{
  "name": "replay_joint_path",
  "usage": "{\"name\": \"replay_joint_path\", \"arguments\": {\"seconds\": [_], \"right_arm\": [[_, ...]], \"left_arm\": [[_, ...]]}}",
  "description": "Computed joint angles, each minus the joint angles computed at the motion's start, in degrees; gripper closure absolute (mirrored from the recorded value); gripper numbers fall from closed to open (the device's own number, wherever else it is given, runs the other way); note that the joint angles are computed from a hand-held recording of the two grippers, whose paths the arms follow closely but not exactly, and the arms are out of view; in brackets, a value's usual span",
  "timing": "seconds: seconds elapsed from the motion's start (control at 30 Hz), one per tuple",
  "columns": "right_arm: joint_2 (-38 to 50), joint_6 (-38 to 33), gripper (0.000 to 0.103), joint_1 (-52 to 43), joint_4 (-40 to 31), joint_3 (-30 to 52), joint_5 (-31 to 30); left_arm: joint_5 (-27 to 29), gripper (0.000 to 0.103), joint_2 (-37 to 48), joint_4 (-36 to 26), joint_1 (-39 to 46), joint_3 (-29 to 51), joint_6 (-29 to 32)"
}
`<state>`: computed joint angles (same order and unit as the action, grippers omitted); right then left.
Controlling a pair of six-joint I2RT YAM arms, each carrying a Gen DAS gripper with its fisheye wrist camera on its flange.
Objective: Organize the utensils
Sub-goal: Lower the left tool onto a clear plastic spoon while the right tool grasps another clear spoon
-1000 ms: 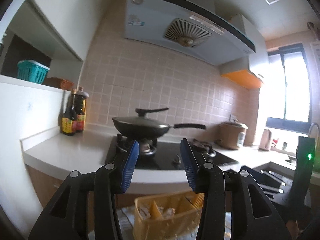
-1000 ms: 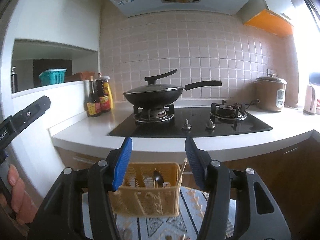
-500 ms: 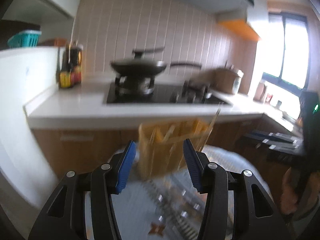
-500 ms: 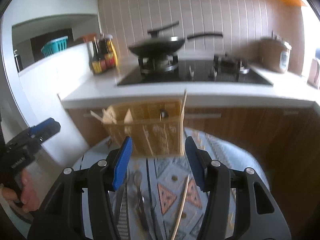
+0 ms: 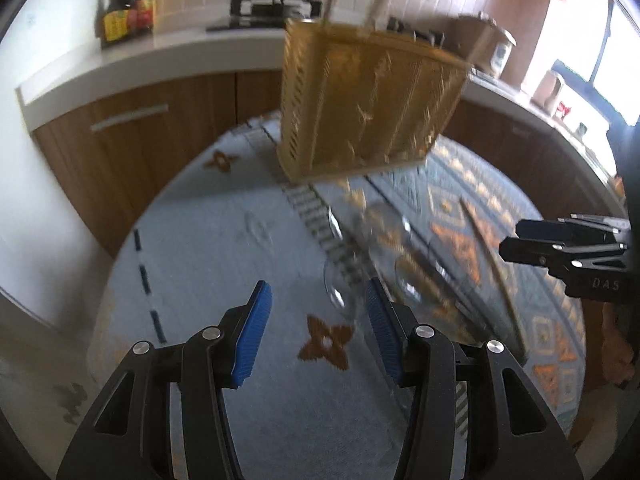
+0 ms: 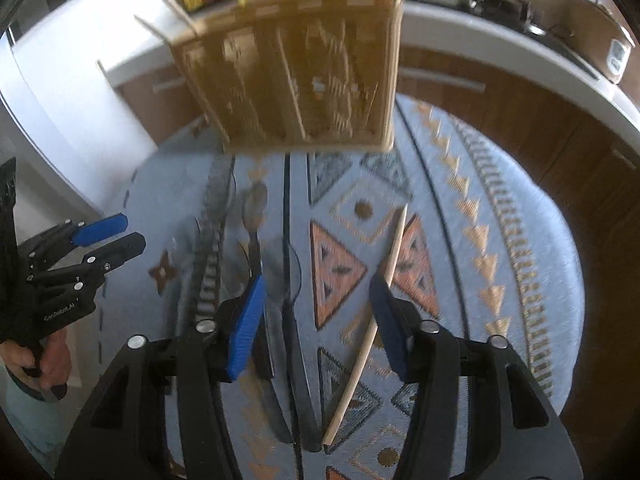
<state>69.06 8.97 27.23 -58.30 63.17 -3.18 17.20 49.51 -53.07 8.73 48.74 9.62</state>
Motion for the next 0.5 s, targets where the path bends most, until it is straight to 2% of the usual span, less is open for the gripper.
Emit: {"name": "replay_joint_path", "arguments": {"seconds": [0.03,0.2,0.33,0.4,0.5], "right_arm": [[0.28,-0.4,0.062,0.0,0.11,-0.59,-0.3],[1.35,-1.74,0.063,-0.39,0.61,-2.65,-2.25],[2.09,-2.69,0.063,1.11,1.41,-4.24,-2.5],[2.33,-3.04,0.063,2.41,1.69,-4.92,-1.81],[2.05,-2.47,0.063,5.42,1.57,-5.66,0.32]], "left_arm": [[-1.17,0.056,-0.08,0.23,-1.5,-0.61,-0.53],[-5.54,0.056,1.22,0.21,-6.9,-2.0,-1.46],[-6.42,0.056,2.07,0.47,-8.47,-2.25,-2.56],[-6.01,0.056,2.78,0.01,-9.18,-1.92,-2.44],[-8.54,0.056,3.42,0.47,-12.26,-1.98,-3.54]]}}
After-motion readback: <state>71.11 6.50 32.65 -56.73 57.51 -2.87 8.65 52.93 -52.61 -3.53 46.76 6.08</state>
